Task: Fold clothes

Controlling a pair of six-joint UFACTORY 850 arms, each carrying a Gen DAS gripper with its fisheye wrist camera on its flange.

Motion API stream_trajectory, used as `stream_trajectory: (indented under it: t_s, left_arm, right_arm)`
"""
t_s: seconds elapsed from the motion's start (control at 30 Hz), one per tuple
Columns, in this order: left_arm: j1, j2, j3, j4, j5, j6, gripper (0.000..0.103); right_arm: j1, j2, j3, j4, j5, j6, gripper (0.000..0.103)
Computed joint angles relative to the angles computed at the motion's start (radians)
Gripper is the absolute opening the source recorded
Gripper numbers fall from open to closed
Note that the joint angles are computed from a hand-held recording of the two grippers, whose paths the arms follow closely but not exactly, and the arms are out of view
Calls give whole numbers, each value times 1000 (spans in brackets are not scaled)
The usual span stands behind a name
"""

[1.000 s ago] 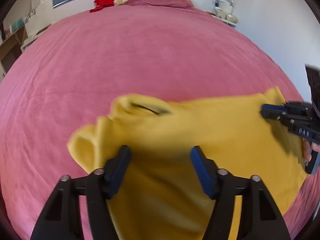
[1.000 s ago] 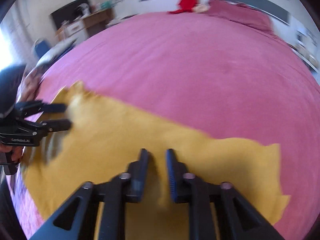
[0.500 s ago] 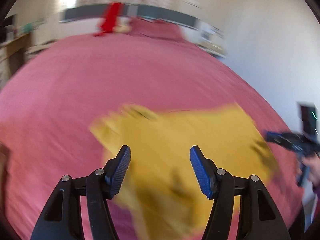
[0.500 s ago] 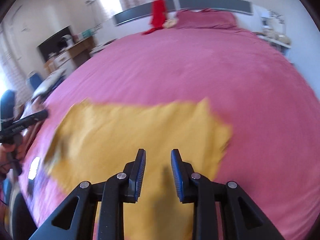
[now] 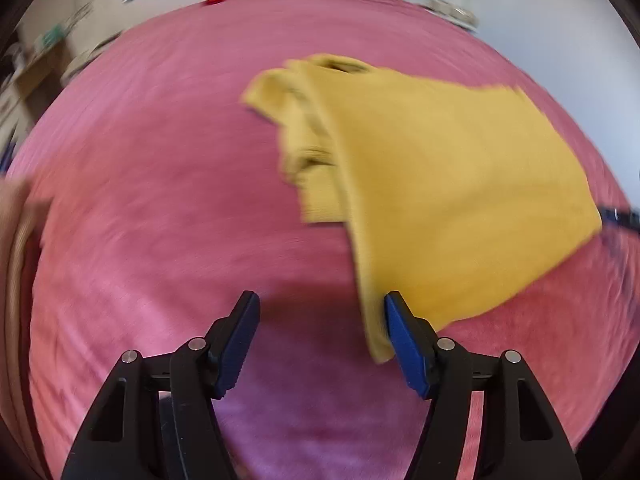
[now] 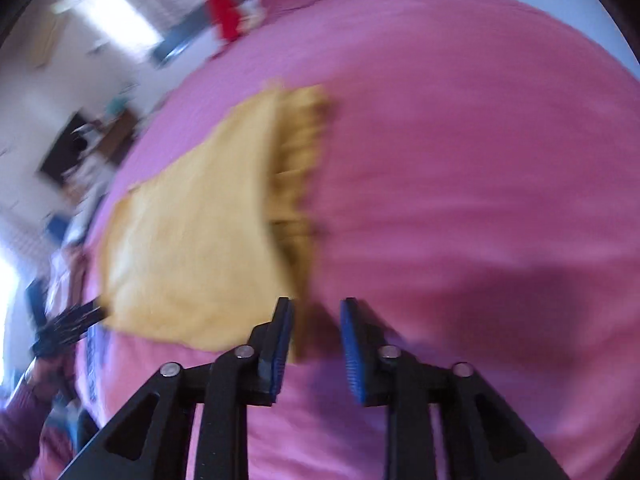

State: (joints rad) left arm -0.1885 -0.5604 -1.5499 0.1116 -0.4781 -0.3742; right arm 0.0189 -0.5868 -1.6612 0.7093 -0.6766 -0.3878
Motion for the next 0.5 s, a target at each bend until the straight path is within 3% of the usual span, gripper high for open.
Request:
stream_trajectory:
  t_s: [0.1,0.2,0.3,0.33,0.37,0.43,0.5]
  left_arm:
    - [-18,56,65,29,94,-96,66]
    - [-61,56,83,70,168,-96,67]
    - [-101,-42,-18,204,6,-138,67]
    - [-97,-44,-20,188,-8,-124,68]
    - [-85,-23,1,153,21,-109,68]
    - [-55,22,34,119,48,-108,68]
    - [-25,51,50,120,80,-112,68]
  right_arm:
    - [0,45,52,145,10,-136,27]
    - [47,42,45,155,-3,-221,27]
    - [99,-7,-4,-14,-27,-153,24]
    - [103,-19,-18,-63,-37,-121,21]
    - [99,-25,-28,-92,-48,-101,15]
    - [88,-29,-43,-132,-63,-67,19]
    - [62,-17,-56,-67,-66,-115,26]
